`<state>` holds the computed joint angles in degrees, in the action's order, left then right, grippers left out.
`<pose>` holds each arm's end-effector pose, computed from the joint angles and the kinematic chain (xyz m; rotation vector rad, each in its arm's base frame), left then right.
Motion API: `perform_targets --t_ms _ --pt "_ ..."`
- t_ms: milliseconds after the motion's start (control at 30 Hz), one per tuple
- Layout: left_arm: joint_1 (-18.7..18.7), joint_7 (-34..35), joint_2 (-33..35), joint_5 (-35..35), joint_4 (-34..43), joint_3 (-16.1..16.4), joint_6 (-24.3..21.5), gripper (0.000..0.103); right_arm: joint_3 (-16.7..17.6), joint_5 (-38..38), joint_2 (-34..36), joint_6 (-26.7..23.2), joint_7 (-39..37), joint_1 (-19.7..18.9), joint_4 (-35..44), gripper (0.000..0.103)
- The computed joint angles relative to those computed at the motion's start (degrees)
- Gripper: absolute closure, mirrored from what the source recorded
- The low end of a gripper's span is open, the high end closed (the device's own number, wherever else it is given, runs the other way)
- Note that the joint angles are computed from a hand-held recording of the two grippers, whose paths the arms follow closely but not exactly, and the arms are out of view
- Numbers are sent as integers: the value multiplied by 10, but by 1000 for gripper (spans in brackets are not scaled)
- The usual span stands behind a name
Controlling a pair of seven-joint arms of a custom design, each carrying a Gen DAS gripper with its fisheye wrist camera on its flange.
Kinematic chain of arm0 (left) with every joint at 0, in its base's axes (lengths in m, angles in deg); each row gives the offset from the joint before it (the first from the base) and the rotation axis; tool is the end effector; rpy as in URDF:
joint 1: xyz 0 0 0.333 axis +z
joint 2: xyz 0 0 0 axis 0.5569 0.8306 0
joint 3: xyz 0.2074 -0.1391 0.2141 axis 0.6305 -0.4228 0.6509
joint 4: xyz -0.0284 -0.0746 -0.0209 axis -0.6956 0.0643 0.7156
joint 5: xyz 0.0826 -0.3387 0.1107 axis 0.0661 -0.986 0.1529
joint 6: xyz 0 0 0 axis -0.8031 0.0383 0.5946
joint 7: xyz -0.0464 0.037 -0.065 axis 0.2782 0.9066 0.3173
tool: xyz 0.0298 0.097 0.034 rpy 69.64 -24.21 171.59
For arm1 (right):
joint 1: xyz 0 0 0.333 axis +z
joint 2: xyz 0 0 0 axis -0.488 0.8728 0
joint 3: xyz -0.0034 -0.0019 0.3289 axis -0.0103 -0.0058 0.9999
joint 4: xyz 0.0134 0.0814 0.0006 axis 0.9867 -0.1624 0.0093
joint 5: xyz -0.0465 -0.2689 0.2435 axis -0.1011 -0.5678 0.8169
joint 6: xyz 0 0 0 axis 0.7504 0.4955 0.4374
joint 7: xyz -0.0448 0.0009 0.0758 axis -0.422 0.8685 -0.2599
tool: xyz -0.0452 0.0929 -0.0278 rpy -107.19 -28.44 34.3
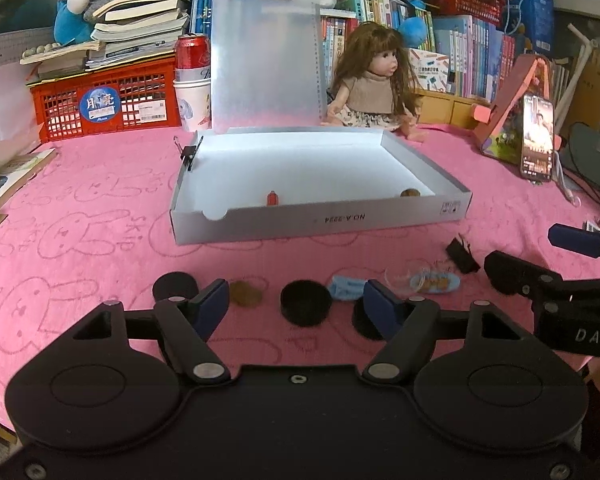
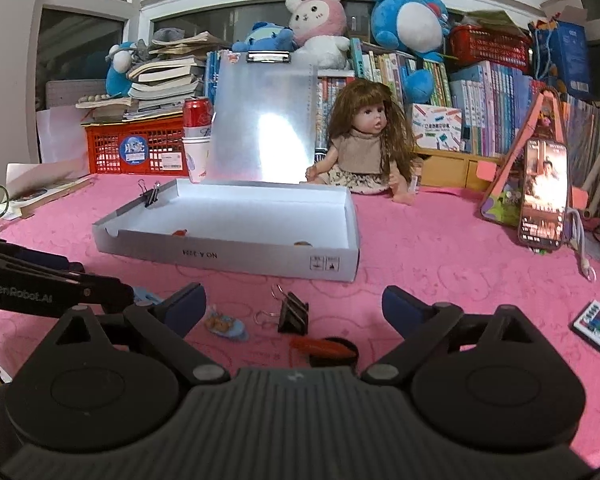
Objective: Organize rigid objects
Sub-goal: 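Lift both open tools out of the white box, then grasp the red-tipped marker with the right tool while the left tool approaches a black round lid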
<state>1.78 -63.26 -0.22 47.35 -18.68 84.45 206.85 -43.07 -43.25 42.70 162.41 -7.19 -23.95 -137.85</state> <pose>0.6811 -0.3527 0.3232 -1.5899 1.7379 -0.9455 0.6746 0.1270 0.3160 -1.6305 1.3309 -0.8705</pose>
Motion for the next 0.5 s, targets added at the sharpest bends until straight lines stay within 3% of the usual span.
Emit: perform_targets --t_ms 133,300,500 --pt "-14 -23 -6 20 -16 19 7 40 -2 5 2 1 4 -1 -6 5" --pt "-3 -2 -11 22 -26 -3 17 56 -3 10 2 -6 8 -4 -12 11" --pt "-12 -4 0 12 -10 9 13 61 14 0 2 -8 32 -21 -13 38"
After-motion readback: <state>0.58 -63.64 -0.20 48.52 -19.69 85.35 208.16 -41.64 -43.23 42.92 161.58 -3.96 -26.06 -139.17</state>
